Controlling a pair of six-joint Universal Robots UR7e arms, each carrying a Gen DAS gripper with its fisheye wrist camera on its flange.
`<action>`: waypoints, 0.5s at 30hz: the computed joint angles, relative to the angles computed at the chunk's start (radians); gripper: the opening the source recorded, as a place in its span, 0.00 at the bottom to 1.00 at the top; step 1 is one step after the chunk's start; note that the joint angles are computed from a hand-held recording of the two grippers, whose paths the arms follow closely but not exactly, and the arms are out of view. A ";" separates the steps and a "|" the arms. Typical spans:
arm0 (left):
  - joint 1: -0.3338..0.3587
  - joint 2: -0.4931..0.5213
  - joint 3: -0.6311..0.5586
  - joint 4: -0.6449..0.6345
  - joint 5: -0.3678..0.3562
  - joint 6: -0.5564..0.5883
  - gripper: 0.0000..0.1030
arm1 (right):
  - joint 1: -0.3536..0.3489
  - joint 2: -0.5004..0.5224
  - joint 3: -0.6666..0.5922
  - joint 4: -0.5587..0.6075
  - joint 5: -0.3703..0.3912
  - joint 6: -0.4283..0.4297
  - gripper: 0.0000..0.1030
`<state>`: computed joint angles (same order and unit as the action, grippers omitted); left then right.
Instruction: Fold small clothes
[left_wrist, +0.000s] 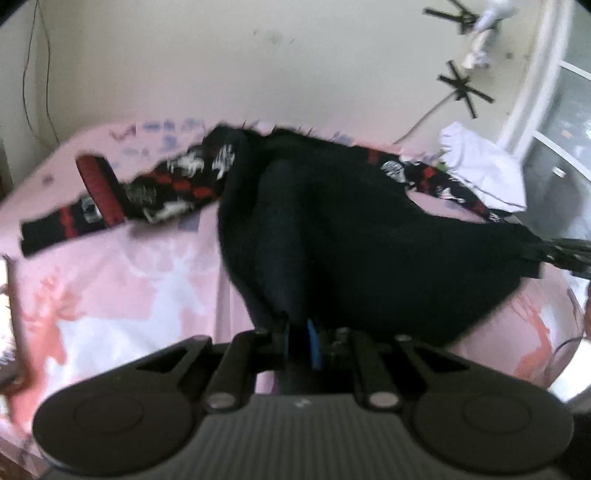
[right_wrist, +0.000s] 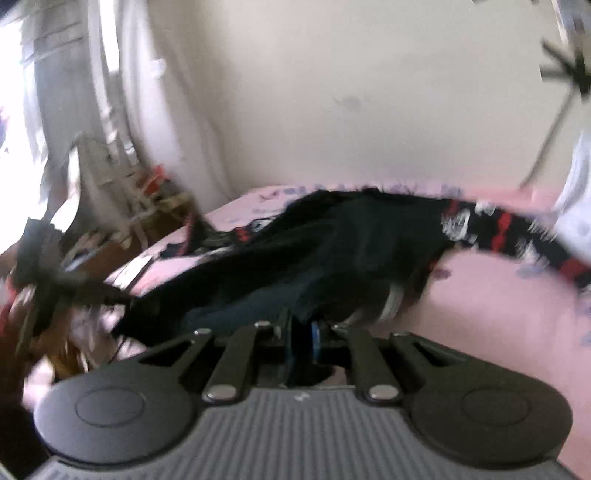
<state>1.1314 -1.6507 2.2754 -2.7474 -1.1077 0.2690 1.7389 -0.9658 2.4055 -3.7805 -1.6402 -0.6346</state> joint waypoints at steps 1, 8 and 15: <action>-0.004 -0.021 0.006 0.022 -0.007 0.005 0.09 | -0.007 -0.048 0.045 0.027 0.004 -0.023 0.01; 0.080 0.014 -0.054 -0.087 0.021 -0.057 0.65 | -0.051 -0.129 0.108 -0.032 0.008 -0.064 0.35; 0.183 0.308 -0.372 -0.157 0.126 -0.190 0.81 | -0.095 0.053 -0.143 0.023 0.191 0.080 0.59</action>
